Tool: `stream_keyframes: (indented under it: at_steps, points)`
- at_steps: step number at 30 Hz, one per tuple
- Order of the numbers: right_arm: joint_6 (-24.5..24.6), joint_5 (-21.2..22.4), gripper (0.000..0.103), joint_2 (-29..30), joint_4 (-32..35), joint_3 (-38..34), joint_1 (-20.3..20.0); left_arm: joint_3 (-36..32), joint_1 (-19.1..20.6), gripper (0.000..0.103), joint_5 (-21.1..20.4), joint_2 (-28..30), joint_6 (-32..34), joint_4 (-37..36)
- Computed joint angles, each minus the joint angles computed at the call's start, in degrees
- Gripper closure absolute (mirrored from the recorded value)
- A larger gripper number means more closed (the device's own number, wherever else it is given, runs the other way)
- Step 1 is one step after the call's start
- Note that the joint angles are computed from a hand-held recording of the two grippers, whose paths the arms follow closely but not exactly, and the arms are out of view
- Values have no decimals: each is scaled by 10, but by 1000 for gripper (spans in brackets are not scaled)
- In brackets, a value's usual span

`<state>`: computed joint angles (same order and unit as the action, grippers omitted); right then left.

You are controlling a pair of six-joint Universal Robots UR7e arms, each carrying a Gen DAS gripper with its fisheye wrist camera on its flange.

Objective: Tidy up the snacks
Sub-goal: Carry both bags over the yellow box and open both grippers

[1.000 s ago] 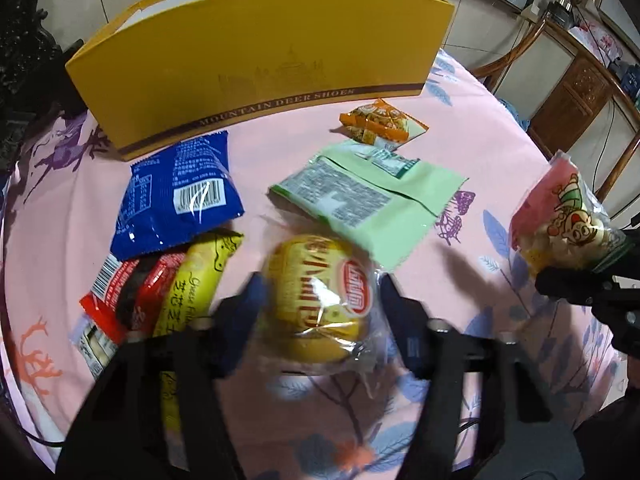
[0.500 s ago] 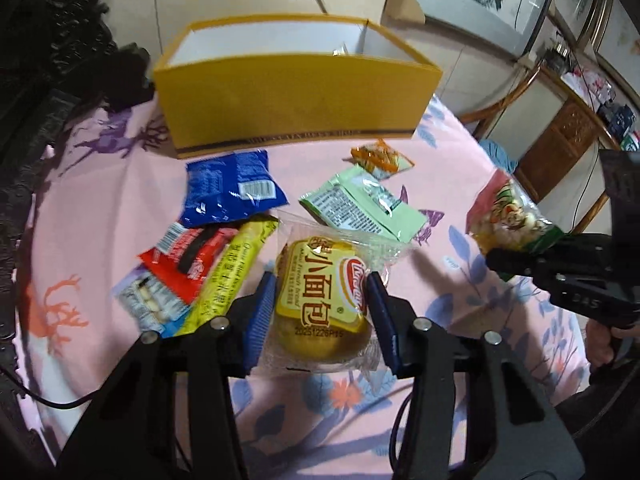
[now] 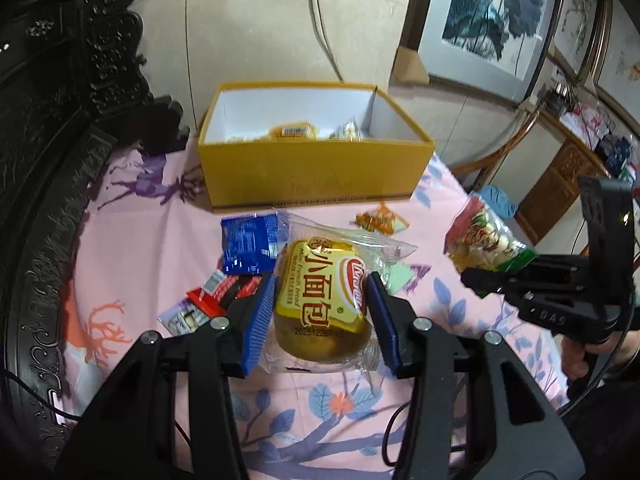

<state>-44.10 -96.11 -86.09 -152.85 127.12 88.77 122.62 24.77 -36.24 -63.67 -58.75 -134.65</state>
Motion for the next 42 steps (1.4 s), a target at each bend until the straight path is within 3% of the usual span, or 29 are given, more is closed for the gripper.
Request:
stream_keyframes:
  at_steps: [16, 20, 27, 42]
  points:
    - [17, 46, 90, 54, -48, -88, 53, -92, 40, 56, 80, 21, 74, -55]
    - [20, 49, 90, 79, -67, -116, 63, -151, 63, 56, 103, 48, 66, -5]
    - [29, 46, 90, 138, -98, -189, 75, -233, 102, 56, 118, 90, 94, 21]
    - [25, 29, 90, 235, -129, -286, 89, -329, 173, 56, 118, 159, 220, -65]
